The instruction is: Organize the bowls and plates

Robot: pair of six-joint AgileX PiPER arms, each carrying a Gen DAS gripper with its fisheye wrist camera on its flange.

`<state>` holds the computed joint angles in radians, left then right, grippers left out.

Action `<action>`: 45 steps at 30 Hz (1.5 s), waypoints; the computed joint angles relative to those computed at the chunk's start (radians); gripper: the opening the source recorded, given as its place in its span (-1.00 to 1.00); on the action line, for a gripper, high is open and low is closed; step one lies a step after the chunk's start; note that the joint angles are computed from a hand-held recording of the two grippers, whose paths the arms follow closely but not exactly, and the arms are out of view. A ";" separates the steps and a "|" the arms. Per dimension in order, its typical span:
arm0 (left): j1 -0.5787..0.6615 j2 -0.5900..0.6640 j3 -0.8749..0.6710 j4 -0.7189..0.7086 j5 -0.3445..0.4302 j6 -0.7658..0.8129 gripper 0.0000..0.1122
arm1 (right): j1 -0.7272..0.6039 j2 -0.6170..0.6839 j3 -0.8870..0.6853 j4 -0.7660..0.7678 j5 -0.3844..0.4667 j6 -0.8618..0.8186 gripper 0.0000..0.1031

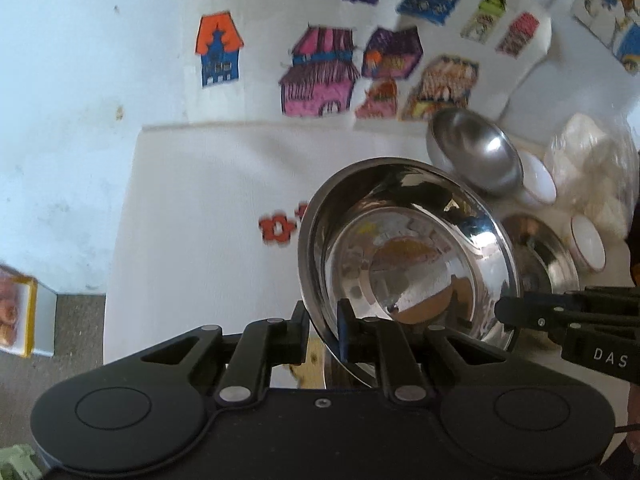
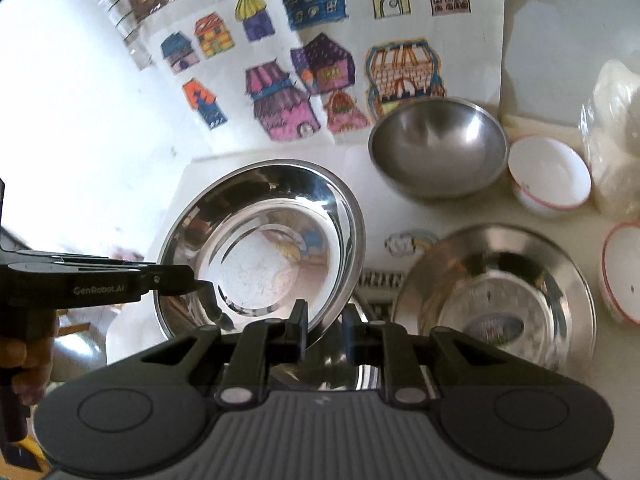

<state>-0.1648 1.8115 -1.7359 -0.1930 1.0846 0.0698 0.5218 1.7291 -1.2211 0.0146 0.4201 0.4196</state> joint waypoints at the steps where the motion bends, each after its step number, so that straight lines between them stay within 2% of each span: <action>1: -0.008 -0.018 0.027 0.010 -0.002 -0.010 -0.72 | 0.002 -0.006 0.006 0.004 0.012 -0.008 -0.60; 9: -0.056 -0.100 0.158 0.081 -0.006 -0.052 -0.68 | 0.027 -0.044 0.030 0.001 0.096 -0.029 -0.59; 21: -0.116 -0.096 0.172 0.146 0.016 -0.103 -0.62 | 0.048 -0.029 -0.018 -0.043 0.200 -0.006 -0.54; 39: -0.134 -0.046 0.125 0.188 0.059 -0.160 -0.60 | 0.074 0.004 -0.056 -0.102 0.239 0.020 -0.48; 45: -0.138 -0.057 0.127 0.212 0.056 -0.200 -0.60 | 0.070 -0.007 -0.027 -0.096 0.223 0.021 -0.38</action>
